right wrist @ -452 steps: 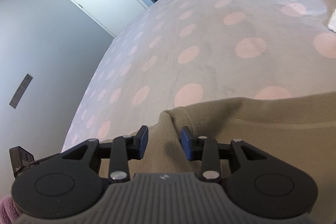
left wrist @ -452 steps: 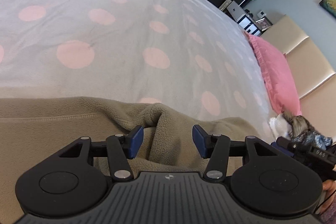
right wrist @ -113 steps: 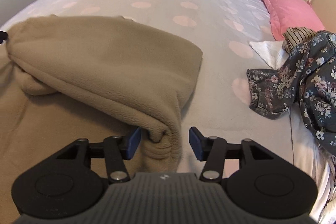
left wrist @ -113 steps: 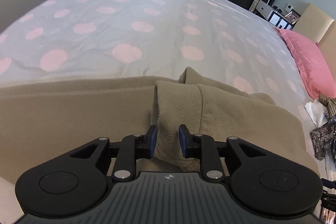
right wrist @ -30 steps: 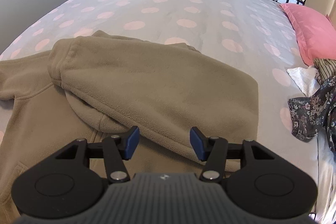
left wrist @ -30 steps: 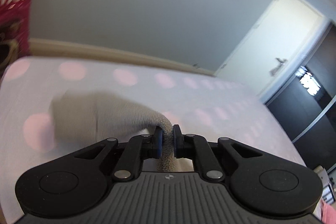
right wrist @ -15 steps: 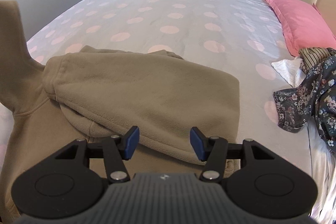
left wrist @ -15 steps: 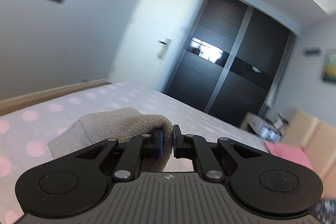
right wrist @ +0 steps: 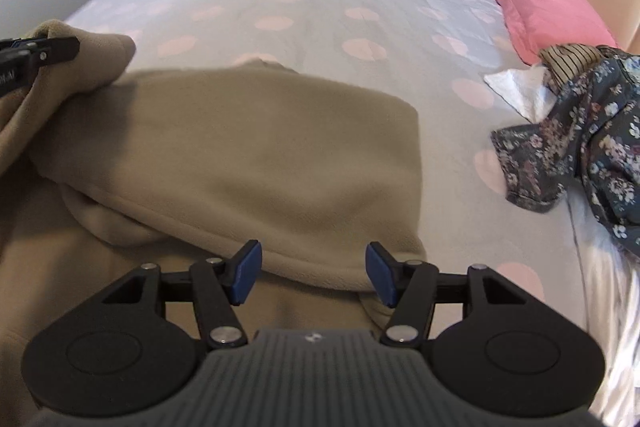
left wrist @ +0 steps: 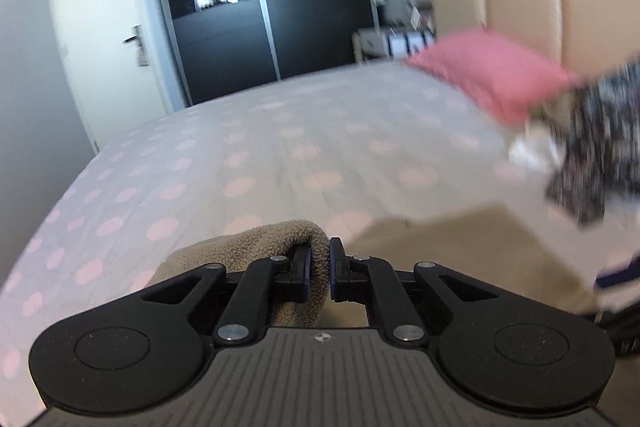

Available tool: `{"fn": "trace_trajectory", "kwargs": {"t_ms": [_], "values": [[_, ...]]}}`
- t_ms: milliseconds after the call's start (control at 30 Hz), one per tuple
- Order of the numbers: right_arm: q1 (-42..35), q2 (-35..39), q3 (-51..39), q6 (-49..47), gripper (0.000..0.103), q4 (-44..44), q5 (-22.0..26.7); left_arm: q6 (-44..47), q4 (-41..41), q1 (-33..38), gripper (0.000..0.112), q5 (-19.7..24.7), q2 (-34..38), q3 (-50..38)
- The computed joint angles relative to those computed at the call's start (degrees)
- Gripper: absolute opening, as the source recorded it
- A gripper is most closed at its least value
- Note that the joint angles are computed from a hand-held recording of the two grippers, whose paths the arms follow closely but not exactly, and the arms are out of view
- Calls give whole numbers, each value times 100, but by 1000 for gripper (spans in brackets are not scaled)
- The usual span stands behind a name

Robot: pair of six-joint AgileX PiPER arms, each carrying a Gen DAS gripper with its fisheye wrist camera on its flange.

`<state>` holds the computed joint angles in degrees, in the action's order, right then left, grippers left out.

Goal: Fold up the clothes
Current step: 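Lower the folded side onto the hoodie with the left tool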

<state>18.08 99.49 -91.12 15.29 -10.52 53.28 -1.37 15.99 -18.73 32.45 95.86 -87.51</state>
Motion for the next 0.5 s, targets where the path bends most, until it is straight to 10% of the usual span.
{"fn": "trace_trajectory", "kwargs": {"t_ms": [333, 500], "values": [[-204, 45, 312, -227, 65, 193, -66, 802, 85, -265, 10, 597, 383, 188], [-203, 118, 153, -217, 66, 286, -2, 1063, -233, -310, 29, 948, 146, 164]]}}
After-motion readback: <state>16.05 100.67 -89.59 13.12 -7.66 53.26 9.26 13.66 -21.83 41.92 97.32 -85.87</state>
